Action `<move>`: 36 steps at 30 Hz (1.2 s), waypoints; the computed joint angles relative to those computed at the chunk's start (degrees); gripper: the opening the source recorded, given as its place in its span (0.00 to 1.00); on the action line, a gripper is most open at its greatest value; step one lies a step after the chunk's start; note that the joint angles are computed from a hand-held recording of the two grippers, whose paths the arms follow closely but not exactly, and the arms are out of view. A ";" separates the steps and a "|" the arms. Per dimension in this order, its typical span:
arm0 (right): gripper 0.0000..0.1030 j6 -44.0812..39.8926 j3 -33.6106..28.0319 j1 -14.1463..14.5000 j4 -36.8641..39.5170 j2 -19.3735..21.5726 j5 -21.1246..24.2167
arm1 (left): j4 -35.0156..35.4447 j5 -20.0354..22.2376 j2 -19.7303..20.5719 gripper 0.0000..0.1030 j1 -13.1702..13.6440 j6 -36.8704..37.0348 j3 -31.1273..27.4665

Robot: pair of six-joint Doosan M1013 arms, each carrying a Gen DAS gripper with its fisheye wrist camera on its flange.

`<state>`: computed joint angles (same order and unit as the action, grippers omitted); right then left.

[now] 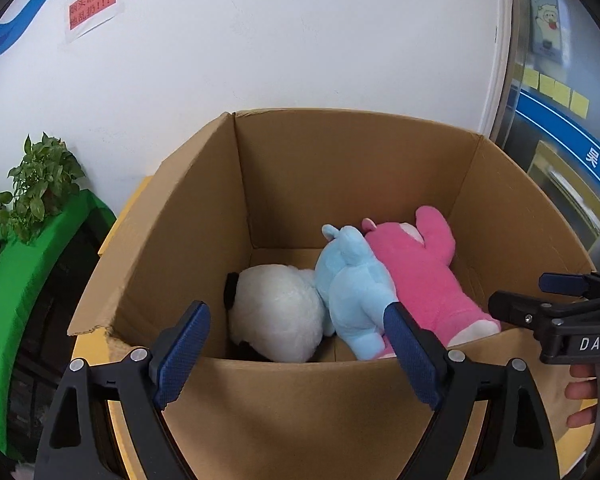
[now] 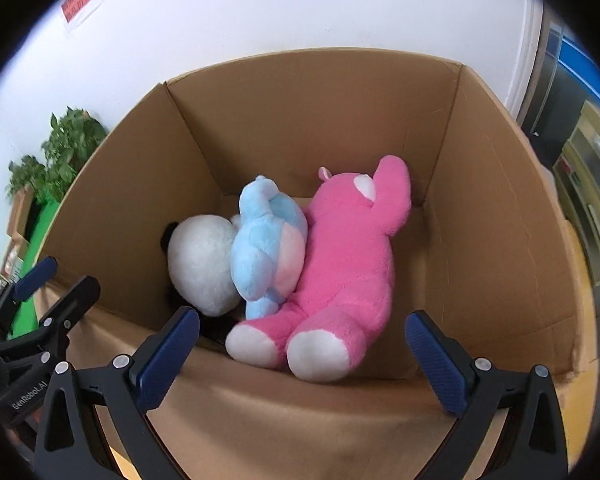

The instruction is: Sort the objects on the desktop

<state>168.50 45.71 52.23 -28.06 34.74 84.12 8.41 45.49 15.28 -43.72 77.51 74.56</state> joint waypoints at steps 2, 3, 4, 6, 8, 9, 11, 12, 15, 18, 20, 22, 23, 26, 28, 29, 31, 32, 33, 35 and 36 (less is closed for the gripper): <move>0.99 0.73 1.15 0.09 -1.12 -0.27 -0.77 | 0.99 -1.47 -0.12 0.89 -0.21 -1.02 0.73; 0.99 1.02 1.56 0.12 -1.65 -0.32 -0.97 | 1.65 -2.40 -0.14 0.91 -0.33 -1.57 1.16; 1.00 1.45 2.33 0.15 -2.26 -0.59 -1.78 | 1.93 -3.37 -0.19 0.93 -0.31 -1.85 1.57; 1.00 1.72 3.07 0.41 -3.82 -0.83 -2.63 | 2.45 -5.33 -0.40 0.95 -0.29 -2.36 2.44; 1.00 1.86 3.40 0.58 -4.77 -0.91 -2.87 | 2.99 -7.18 -0.65 0.96 -0.30 -2.86 3.29; 1.00 1.86 3.54 0.59 -4.98 -0.96 -2.98 | 3.35 -7.14 -0.64 0.96 -0.37 -3.21 3.29; 0.99 1.84 3.87 0.58 -5.23 -1.09 -3.36 | 3.83 -7.02 -0.62 0.96 -0.46 -3.73 3.28; 0.99 1.82 4.03 0.57 -5.34 -1.15 -3.54 | 3.94 -7.01 -0.56 0.96 -0.49 -3.84 3.22; 0.99 1.74 4.24 0.49 -5.39 -1.23 -3.75 | 4.31 -7.32 -0.63 0.96 -0.55 -4.24 3.43; 0.99 1.88 4.35 0.50 -5.68 -1.24 -3.82 | 4.50 -7.24 -0.65 0.96 -0.63 -4.50 3.47; 0.99 1.90 4.51 0.43 -5.67 -1.32 -3.91 | 4.64 -6.81 -0.56 0.97 -0.70 -4.65 3.30; 0.99 1.91 4.57 0.42 -5.71 -1.35 -3.96 | 4.84 -6.48 -0.51 0.97 -0.79 -4.92 3.20; 0.99 1.91 4.59 0.41 -5.73 -1.36 -3.99 | 4.84 -6.27 -0.43 0.97 -0.81 -4.93 3.08; 0.99 1.86 4.69 0.34 -5.74 -1.41 -4.09 | 4.05 -5.53 -0.11 0.99 -0.70 -4.23 2.55; 0.99 2.27 4.46 0.57 -5.77 -1.24 -3.77 | 3.88 -5.53 -0.03 0.99 -0.68 -4.06 2.47; 0.99 2.58 4.23 0.78 -5.78 -1.08 -3.47 | 3.79 -5.53 0.01 0.99 -0.67 -3.99 2.44; 0.99 2.51 4.15 0.77 -5.56 -1.07 -3.44 | 3.62 -5.54 0.10 0.99 -0.65 -3.83 2.37; 0.99 2.48 4.15 0.76 -5.51 -1.08 -3.44 | 3.53 -5.54 0.14 0.99 -0.64 -3.75 2.33; 0.99 2.42 4.15 0.73 -5.46 -1.10 -3.45 | 3.45 -5.54 0.18 0.99 -0.63 -3.67 2.30; 0.99 1.98 4.21 0.51 -5.39 -1.21 -3.67 | 3.28 -5.55 0.26 0.99 -0.61 -3.52 2.23; 0.99 1.77 4.23 0.40 -5.35 -1.25 -3.76 | 3.19 -5.55 0.30 0.99 -0.60 -3.44 2.19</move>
